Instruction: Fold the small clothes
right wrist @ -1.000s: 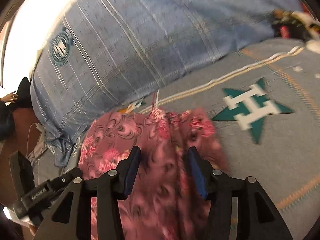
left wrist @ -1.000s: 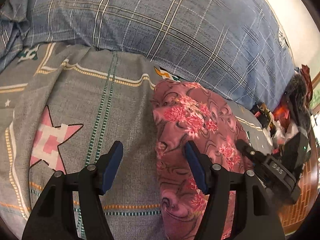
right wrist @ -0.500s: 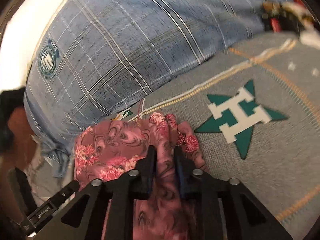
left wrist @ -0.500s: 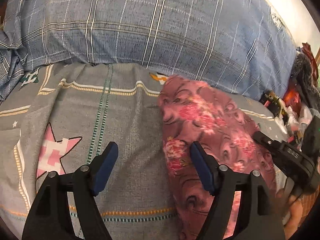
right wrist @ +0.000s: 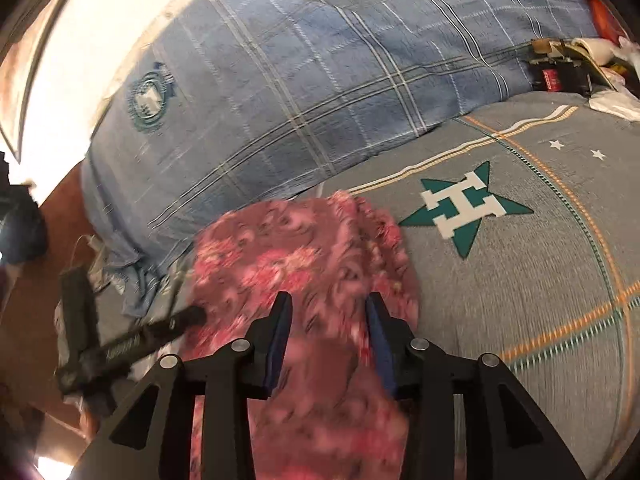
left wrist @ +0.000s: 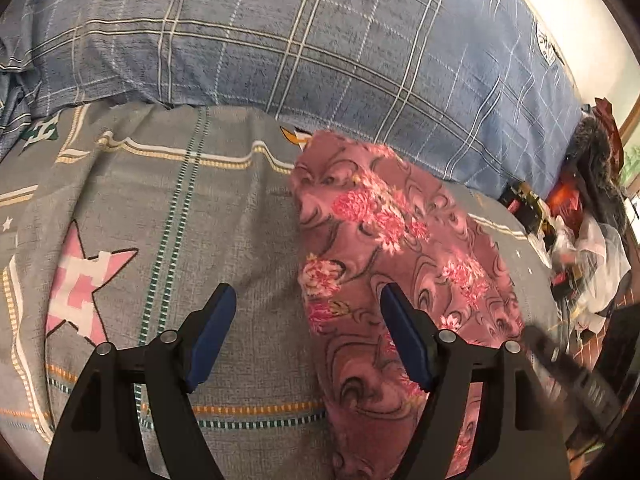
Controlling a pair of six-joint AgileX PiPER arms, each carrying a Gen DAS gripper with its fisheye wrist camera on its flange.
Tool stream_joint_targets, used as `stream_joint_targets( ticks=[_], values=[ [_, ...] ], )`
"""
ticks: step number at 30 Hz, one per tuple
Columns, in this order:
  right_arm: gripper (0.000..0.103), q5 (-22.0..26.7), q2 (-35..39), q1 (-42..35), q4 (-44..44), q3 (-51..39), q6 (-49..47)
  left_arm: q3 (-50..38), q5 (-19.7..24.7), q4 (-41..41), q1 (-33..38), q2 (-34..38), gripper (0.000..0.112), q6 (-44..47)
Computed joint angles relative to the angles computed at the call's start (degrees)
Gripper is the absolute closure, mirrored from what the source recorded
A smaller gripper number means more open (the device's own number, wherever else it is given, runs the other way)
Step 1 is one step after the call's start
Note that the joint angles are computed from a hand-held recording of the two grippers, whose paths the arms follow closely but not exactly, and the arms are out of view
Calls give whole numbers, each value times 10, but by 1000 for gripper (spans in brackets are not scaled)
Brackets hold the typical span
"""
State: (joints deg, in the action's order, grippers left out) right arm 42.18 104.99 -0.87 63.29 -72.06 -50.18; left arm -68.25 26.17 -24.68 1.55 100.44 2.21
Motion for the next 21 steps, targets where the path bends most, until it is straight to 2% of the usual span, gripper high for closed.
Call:
stream_joint_targets(
  ticks=[3, 5, 8, 11, 14, 15, 17, 19, 20, 21],
  values=[
    [50, -40, 3, 20, -50, 29, 12, -4, 5, 44, -14, 8, 37, -36],
    [48, -81, -3, 30, -2, 59, -45, 9, -2, 46, -15, 3, 37, -38],
    [42, -88, -4, 30, 30, 69, -69, 29, -8, 42, -17, -17, 37, -36],
    [41, -97, -13, 33, 17, 74, -47, 46, -2, 65, -15, -44, 37, -63],
    [41, -57, -33, 6, 2, 79, -14, 58, 31, 143, -20, -84, 37, -150],
    [40, -41, -35, -8, -22, 73, 15, 73, 37, 140, -22, -104, 37, -149],
    [35, -19, -31, -23, -83, 55, 76, 105, 40, 84, -22, -128, 37, -98],
    [35, 26, -10, -47, -86, 48, 67, 135, 37, 23, -28, -132, 37, -41],
    [40, 36, -9, -57, -66, 54, 34, 140, 39, 20, -36, -127, 37, -40],
    [66, 52, -14, -64, -53, 59, -1, 145, 39, 22, -48, -120, 37, -42]
  ],
)
